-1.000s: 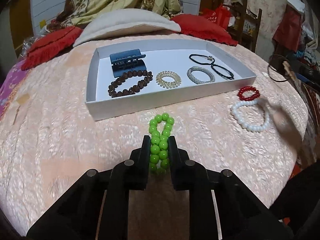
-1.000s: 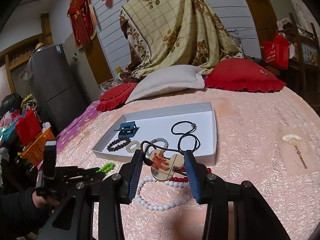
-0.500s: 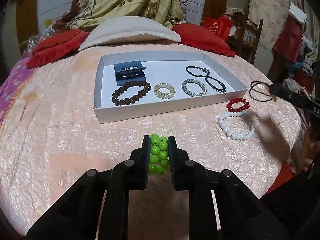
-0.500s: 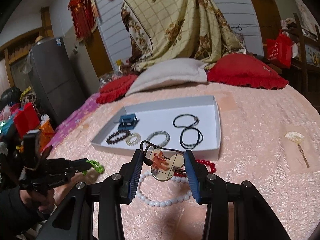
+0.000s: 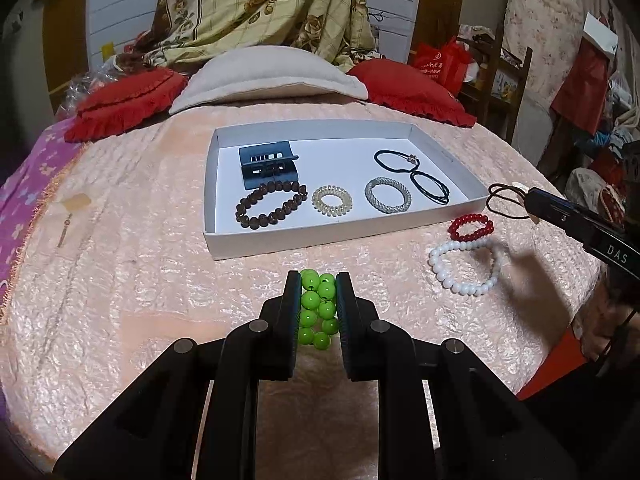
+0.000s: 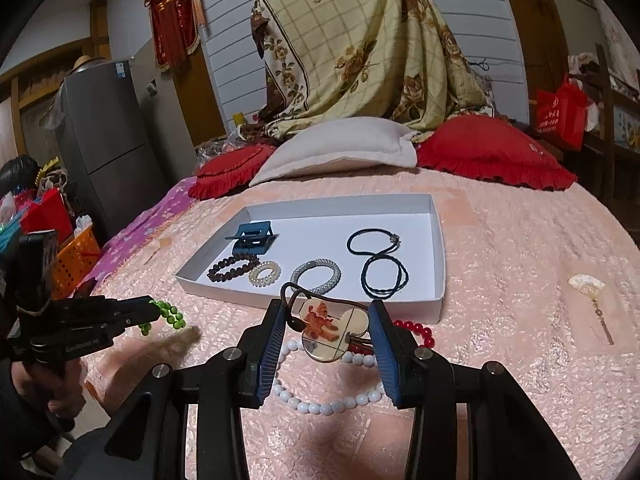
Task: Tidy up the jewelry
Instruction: 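Carry the green bracelet and pendant necklace into the box and open both tools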
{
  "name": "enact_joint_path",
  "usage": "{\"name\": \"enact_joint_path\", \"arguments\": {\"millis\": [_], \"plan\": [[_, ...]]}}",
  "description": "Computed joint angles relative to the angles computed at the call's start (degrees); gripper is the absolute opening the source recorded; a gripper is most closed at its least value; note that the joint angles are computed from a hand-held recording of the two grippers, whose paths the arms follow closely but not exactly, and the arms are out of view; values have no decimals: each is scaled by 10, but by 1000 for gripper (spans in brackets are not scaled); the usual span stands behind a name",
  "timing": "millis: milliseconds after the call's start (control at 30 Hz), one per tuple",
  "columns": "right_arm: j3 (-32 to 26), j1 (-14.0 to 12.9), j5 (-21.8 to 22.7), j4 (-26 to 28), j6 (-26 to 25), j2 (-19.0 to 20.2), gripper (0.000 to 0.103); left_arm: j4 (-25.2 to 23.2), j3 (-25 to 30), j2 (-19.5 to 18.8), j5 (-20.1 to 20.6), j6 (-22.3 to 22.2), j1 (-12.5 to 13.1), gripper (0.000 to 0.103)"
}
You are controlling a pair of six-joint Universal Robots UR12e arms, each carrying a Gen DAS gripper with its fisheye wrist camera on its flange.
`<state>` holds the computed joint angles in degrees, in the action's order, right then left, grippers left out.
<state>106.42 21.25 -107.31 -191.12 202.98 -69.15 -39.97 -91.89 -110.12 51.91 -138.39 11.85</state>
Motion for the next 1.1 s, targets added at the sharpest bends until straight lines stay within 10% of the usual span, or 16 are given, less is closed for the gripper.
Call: {"name": "enact_joint_path", "arguments": {"millis": [1100], "plan": [[-58,-32,11,24,6,18,41,-18,111,-51,-41,-69,-38,16]]}}
